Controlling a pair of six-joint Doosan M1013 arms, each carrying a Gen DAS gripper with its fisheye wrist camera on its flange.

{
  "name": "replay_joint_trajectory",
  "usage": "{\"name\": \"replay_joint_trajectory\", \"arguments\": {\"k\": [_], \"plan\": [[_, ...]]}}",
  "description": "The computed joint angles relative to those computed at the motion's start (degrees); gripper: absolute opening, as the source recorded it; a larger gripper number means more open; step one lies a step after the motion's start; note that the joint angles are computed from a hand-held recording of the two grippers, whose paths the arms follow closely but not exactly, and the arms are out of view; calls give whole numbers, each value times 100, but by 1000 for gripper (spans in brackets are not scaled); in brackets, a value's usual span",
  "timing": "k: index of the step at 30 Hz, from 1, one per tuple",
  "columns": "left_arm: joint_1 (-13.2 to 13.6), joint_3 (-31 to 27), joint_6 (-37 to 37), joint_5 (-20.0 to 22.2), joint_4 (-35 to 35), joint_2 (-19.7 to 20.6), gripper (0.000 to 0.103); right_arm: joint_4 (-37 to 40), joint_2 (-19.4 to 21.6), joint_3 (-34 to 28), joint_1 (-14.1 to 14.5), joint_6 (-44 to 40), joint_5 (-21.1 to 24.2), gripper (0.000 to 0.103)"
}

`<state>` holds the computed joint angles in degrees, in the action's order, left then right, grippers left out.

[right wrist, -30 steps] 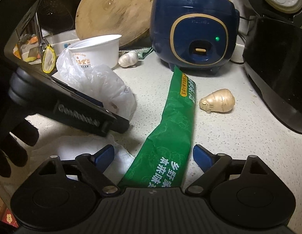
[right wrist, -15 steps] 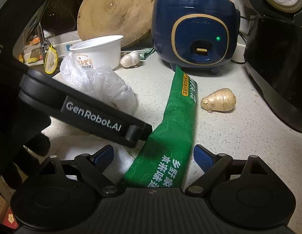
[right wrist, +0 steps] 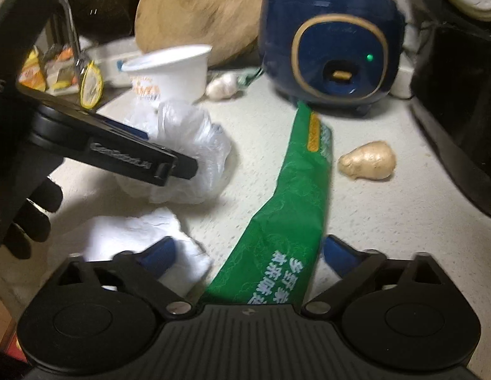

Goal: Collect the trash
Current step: 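Close the left gripper on the plastic bag while the right gripper moves to the ginger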

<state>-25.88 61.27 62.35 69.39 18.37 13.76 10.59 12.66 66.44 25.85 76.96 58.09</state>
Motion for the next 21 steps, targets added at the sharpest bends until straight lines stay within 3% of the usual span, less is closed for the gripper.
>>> {"name": "replay_joint_trajectory", "arguments": {"k": [2, 4, 6, 7, 8, 11, 12, 14, 18, 21], "plan": [[29, 73, 79, -65, -57, -55, 74, 4, 37, -81, -1, -155, 163, 103], [57, 246, -153, -302, -36, -175, 43, 159, 68, -139, -49, -359, 277, 103], [125, 377, -493, -491, -99, -282, 34, 113, 49, -141, -69, -317, 238, 90], [138, 473, -706, -641, -53, -369, 32, 90, 14, -130, -89, -246, 139, 82], [130, 573, -935, -797, 78, -465, 31, 90, -48, -62, -112, -218, -89, 82], [89, 694, -1450, -994, 474, -641, 29, -572, -207, 164, -97, 550, -1140, 83], [87, 723, -1598, -1066, 549, -701, 29, -919, -179, 137, -91, 973, -1300, 85], [100, 744, -1767, -1179, 543, -780, 29, -1445, 34, -142, -129, 1698, -1120, 86], [95, 798, -1728, -1333, 355, -916, 29, -1232, 418, -619, -294, 1974, -602, 86], [130, 858, -1545, -1336, 28, -963, 29, -1133, 664, -894, -324, 2167, -372, 78]]}}
